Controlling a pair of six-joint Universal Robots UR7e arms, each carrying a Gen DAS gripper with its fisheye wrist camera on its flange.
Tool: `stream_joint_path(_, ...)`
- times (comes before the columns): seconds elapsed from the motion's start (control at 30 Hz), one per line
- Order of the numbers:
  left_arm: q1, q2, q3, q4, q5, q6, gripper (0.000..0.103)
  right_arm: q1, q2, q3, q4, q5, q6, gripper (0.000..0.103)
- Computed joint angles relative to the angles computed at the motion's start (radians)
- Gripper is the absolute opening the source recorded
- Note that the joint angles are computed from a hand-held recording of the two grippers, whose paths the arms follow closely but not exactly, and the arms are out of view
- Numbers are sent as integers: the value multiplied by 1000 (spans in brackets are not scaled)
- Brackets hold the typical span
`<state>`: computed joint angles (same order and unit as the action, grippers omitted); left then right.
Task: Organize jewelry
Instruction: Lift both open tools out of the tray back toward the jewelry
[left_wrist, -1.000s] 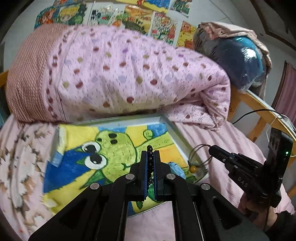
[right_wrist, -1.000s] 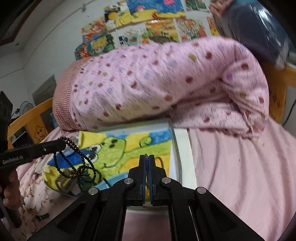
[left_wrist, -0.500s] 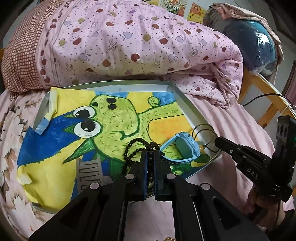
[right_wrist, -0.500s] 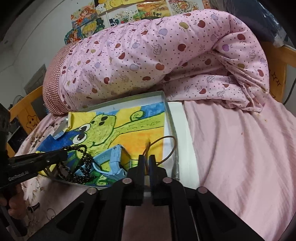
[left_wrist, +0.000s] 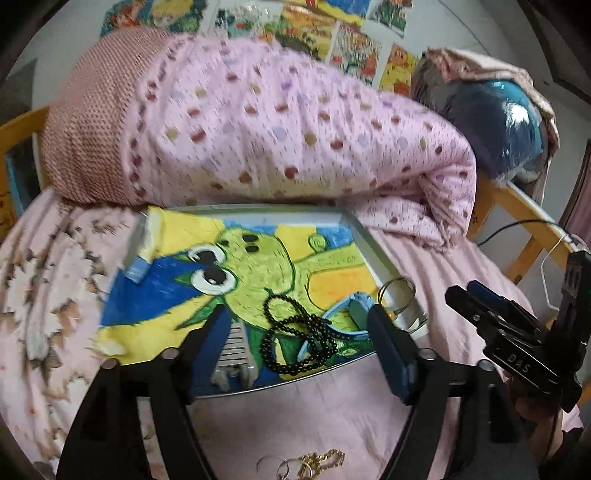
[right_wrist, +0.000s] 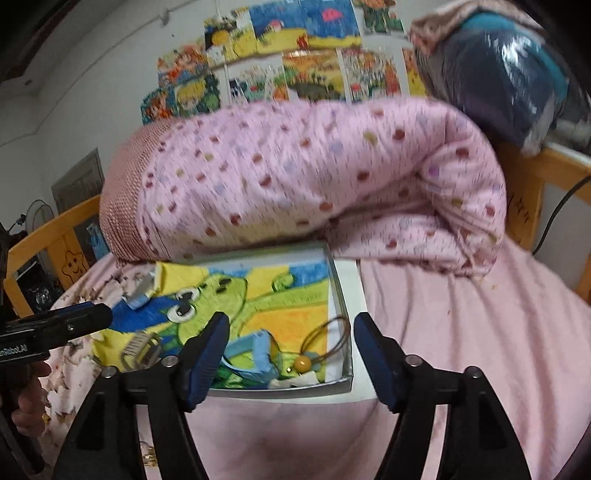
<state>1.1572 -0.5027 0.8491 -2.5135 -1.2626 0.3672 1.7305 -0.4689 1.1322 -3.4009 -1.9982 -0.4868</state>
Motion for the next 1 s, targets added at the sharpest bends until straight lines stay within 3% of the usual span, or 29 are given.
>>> stream_joint_path(0.13,-8,-76,106,-86,0,-14,88,33,-18,60,-127,3,-24,93)
stream_joint_path(0.3,-20,-173,243,-197,37,-11,96,71,-37,137,-254,19,-49,103)
stream_joint_path(0.4,-27,-230,327,-275,65,15,101,96,-42,172,-310,12,-47,103)
stream_joint_path(0.67,-7,-370,502,-398,25,37,101,151,-56,264,-402,-21,-42,103)
stream_joint_path(0.83,14,-443,587,-430,4,59,101,173,-58,311,-390,-68,-38,103)
stream_joint_path(1.0,39,-495,644,-409,31,96,101,181,-48,342,-327,-94,-17,103)
